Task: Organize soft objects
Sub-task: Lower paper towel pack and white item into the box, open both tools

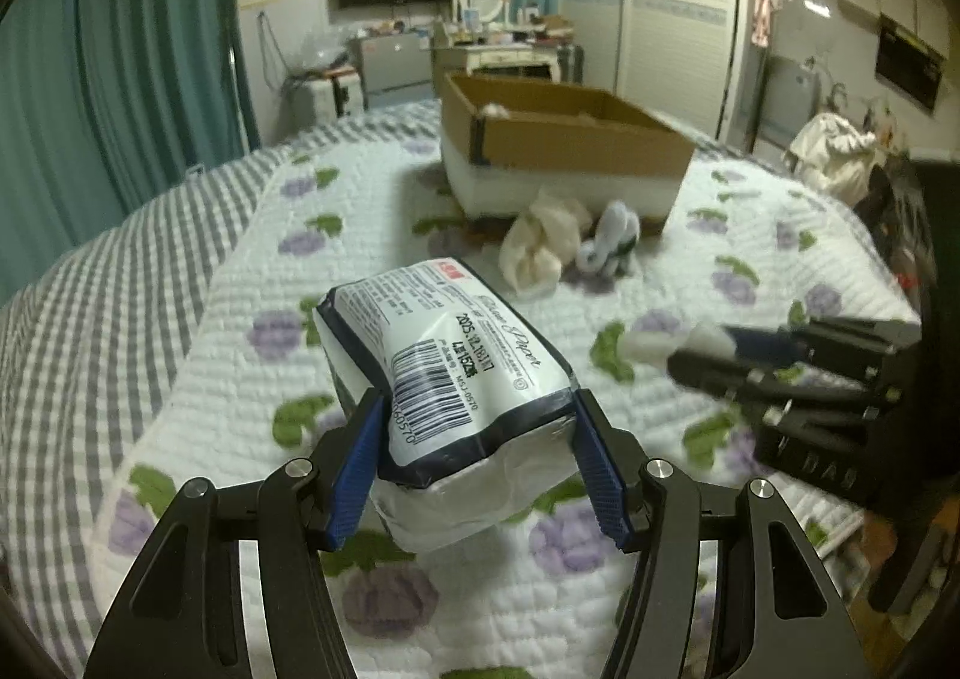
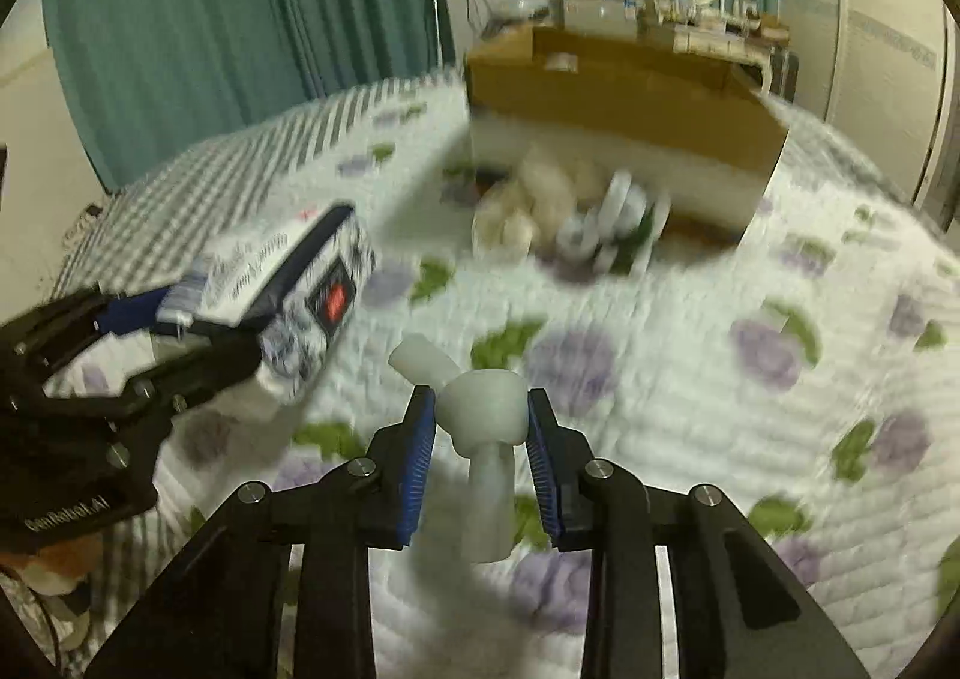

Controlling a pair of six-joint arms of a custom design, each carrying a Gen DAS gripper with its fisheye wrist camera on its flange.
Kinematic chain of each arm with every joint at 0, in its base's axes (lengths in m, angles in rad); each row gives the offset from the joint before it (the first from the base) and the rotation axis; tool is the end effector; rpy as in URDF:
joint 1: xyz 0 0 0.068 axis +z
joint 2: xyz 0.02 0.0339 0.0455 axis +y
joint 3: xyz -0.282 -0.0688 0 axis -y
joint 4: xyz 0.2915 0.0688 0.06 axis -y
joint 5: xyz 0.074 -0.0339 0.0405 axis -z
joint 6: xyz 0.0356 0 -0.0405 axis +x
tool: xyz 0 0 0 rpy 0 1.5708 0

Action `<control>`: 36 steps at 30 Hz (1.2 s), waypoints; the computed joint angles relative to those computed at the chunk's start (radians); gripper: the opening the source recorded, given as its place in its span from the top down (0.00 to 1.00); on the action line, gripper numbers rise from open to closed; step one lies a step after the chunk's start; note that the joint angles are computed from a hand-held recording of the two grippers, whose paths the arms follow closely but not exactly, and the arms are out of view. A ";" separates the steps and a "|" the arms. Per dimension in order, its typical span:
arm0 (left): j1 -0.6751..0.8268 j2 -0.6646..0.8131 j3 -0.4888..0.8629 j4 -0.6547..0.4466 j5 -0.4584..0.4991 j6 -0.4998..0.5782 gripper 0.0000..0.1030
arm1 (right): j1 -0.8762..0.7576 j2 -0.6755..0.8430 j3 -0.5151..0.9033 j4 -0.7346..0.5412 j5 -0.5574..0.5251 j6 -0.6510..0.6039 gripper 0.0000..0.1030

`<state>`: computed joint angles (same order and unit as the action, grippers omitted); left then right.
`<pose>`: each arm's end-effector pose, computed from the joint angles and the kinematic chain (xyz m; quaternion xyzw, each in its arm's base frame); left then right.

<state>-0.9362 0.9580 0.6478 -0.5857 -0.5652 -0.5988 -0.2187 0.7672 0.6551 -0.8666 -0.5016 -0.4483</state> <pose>0.1450 -0.1648 0.2311 0.0611 0.9088 -0.0314 0.4115 0.1717 -0.0206 0.2490 -0.1781 0.9122 0.1318 0.3447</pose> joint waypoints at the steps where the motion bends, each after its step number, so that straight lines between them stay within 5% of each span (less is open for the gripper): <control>1: 0.011 0.007 0.022 0.003 0.001 0.020 0.42 | -0.016 0.025 0.041 0.000 -0.017 0.003 0.71; 8: 0.147 0.099 0.215 0.114 0.078 0.220 0.42 | -0.049 0.269 0.396 0.036 -0.041 0.064 0.71; 15: 0.265 0.369 0.465 0.252 0.103 0.424 0.42 | -0.040 0.572 0.741 0.106 0.002 0.134 0.71; 26: 0.367 0.798 0.741 0.350 0.194 0.503 0.41 | 0.017 0.935 0.928 0.251 0.087 0.184 0.70; 31: 0.349 0.837 0.720 0.438 0.150 0.574 0.21 | 0.013 1.024 0.953 0.277 0.094 0.196 0.68; 33: 0.336 0.838 0.714 0.446 0.110 0.576 0.12 | 0.005 1.045 0.971 0.269 0.084 0.199 0.59; 36: 0.334 0.810 0.705 0.421 0.089 0.540 0.12 | -0.007 1.023 0.961 0.282 0.080 0.218 0.36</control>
<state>-0.6021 1.7681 1.3529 -0.1643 -0.4765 -0.0585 -0.2256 1.7903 1.6162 -0.5846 -0.4216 -0.2306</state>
